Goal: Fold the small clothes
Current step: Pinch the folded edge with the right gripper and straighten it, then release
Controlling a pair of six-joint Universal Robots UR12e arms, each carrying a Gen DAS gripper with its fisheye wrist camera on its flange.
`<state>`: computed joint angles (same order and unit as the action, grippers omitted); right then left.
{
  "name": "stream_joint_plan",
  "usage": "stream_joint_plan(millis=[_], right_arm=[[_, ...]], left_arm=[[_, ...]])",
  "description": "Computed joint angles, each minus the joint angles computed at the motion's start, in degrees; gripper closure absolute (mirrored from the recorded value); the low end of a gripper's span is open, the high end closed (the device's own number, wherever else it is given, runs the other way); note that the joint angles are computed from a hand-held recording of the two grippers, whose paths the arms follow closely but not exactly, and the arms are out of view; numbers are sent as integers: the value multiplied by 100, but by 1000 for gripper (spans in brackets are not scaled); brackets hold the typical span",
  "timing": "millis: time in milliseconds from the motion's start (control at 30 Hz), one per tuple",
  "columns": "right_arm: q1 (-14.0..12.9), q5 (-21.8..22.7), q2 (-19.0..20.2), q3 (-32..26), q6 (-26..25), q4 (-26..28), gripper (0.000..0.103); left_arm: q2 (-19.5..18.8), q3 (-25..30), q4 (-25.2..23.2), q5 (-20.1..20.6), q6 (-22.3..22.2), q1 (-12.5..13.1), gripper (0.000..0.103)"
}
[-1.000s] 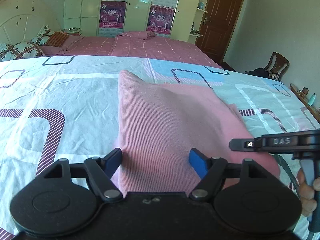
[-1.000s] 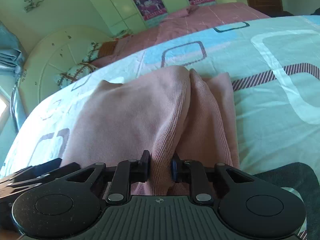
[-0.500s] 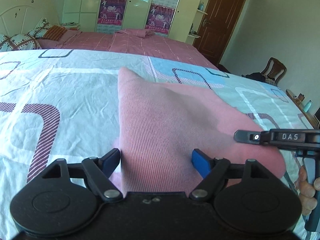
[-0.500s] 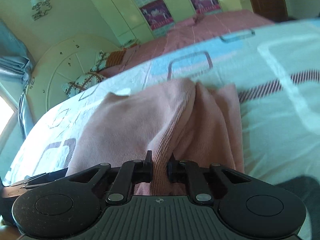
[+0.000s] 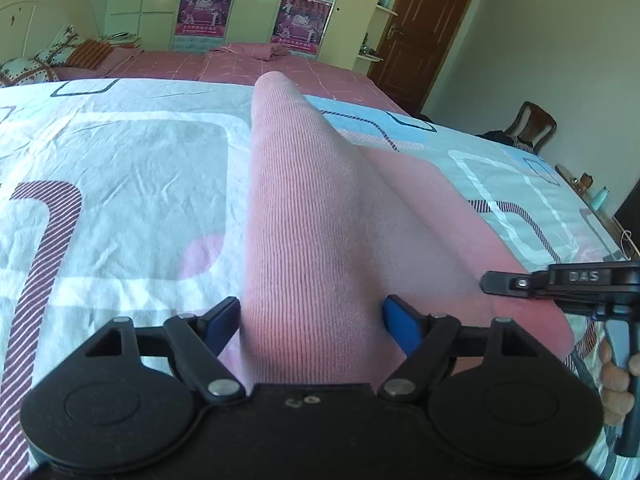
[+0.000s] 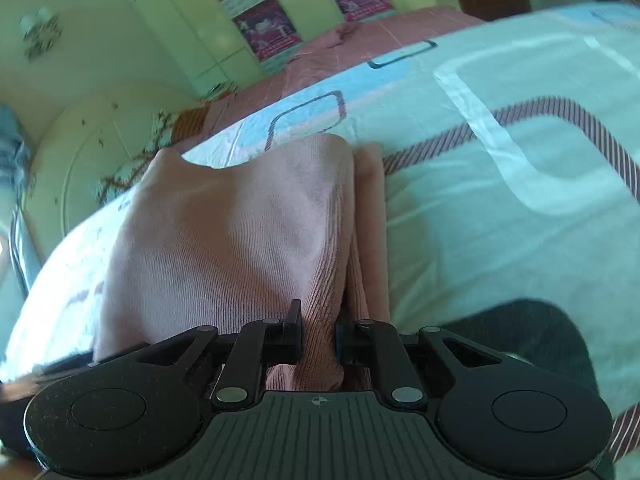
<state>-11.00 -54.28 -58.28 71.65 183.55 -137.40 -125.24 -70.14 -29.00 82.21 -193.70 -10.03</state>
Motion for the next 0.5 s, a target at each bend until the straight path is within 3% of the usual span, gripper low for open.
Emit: stream_joint_plan(millis=[100, 333, 367, 400, 500], right_arm=[[-96, 171, -152, 133, 33, 77, 80], [-205, 173, -561, 577, -557, 464, 80], [-205, 123, -594, 623, -576, 454, 85], [-193, 2, -629, 671, -561, 416, 98], [-225, -31, -682, 759, -500, 464, 98]], left_arm=[[9, -2, 0, 5, 115, 2, 25], [20, 10, -61, 14, 112, -2, 25], [24, 19, -96, -1, 116, -3, 25], [31, 21, -131, -30, 120, -3, 25], [36, 19, -162, -69, 192, -9, 25]])
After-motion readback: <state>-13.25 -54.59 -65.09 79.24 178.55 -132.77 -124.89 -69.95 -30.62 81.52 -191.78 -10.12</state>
